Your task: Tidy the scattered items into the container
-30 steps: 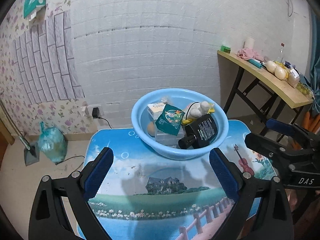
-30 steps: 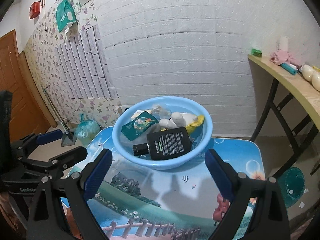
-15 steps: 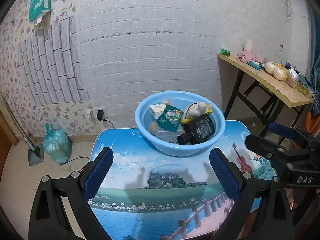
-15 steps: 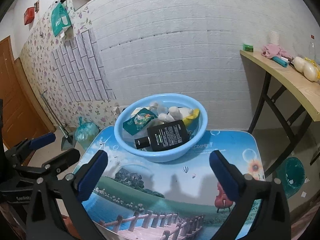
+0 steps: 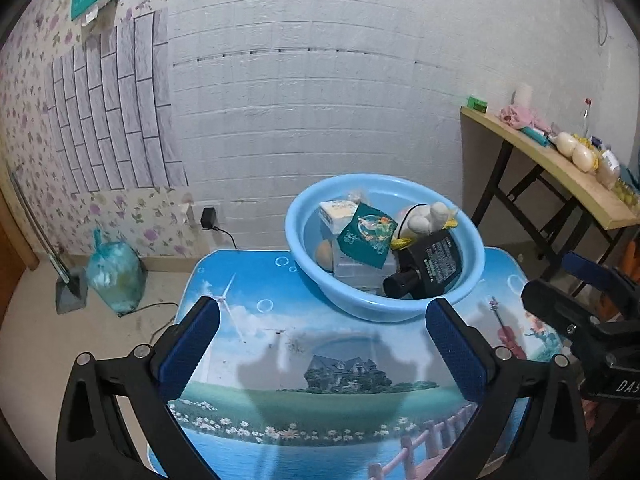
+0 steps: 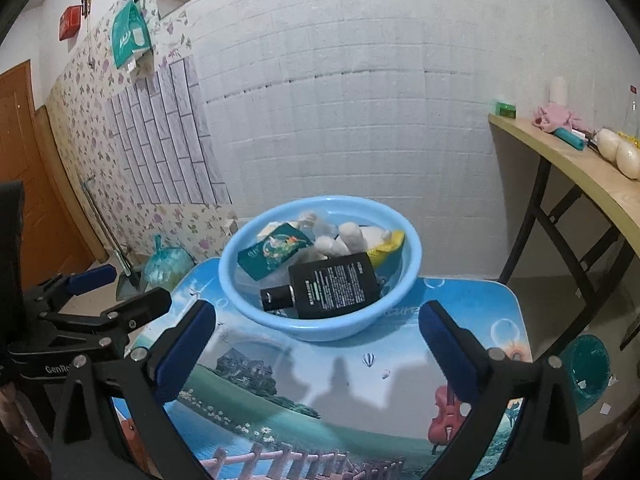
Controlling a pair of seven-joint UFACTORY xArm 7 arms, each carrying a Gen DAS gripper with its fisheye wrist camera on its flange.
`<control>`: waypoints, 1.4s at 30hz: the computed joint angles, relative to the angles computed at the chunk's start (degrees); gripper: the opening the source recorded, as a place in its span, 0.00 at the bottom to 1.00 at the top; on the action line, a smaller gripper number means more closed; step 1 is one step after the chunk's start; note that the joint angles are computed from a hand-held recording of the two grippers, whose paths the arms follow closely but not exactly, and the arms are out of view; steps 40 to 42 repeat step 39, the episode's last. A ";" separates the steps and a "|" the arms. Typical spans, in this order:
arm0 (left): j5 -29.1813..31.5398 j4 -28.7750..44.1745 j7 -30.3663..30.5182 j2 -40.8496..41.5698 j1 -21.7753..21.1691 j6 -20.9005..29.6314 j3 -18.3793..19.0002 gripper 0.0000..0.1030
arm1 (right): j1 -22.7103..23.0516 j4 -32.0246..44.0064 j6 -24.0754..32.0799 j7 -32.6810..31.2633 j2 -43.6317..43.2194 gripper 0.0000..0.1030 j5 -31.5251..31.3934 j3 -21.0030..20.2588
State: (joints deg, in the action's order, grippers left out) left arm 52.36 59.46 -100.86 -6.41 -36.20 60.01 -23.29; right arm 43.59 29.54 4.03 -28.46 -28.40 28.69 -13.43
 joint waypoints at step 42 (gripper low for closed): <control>0.96 3.05 0.98 0.09 -2.71 4.42 -1.68 1.00 | -2.97 -2.24 3.44 0.01 -4.55 1.00 1.15 1.36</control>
